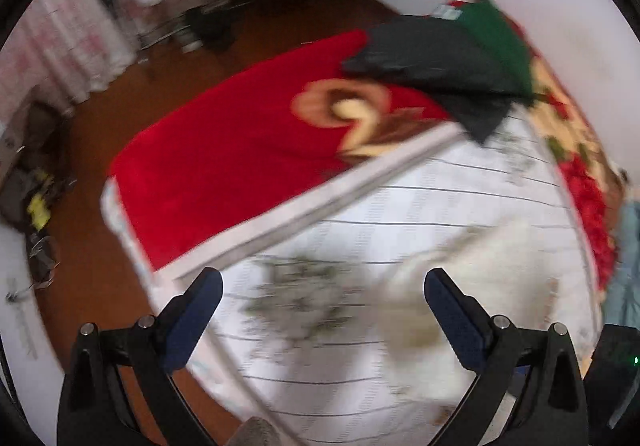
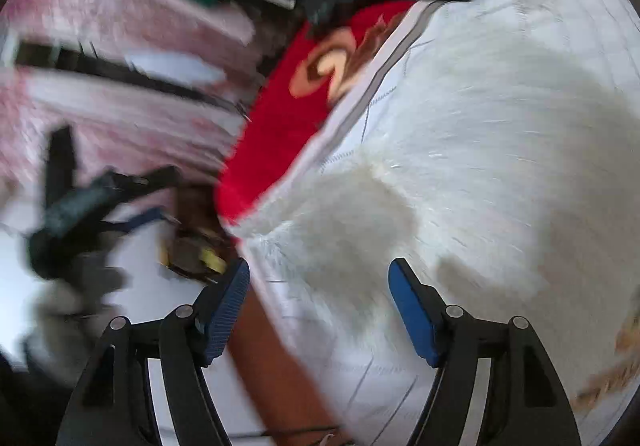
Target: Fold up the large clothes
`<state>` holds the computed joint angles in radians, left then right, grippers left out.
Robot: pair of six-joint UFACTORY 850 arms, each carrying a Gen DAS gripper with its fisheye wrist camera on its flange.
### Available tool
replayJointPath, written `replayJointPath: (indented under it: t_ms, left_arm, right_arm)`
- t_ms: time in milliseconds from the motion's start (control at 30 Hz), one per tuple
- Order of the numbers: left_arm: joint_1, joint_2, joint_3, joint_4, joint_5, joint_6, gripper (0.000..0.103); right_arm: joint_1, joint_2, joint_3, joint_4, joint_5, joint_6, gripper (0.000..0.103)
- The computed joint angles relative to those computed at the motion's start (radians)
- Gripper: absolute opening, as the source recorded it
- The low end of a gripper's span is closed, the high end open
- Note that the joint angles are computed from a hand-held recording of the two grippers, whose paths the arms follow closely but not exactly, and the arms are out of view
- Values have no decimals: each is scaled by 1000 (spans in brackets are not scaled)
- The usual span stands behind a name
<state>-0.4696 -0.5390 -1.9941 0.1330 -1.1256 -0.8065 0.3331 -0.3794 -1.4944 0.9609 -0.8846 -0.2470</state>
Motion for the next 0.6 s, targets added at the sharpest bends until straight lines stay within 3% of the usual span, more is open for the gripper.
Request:
replayJointPath:
  t_ms: [67,200,300,400,533,600]
  left_arm:
    - [-20,-43,-53,-28,12,41,103]
    - [-59,-141,-113,-60,24,91,103]
    - [-102,-193,-108,29,-1,101,103]
    - [-121,-203,-21,18,-30,133,103]
    - [-117,-155,135,-17,17,135,103]
    - [-108,-144,154,-33,30,136,103]
  right_arm:
    - [-43,52,46,-27,-7,78,74]
    - [-116,91,73,-284,-3,325,70]
    - [-131,62,55,-365,-12,369,44]
    - [-114,-30,-27,-457,-50,423,24]
    - [-83,-196,-159,-529,-143,475,25]
    - [-77,-245,-213,-555,-180,504,25]
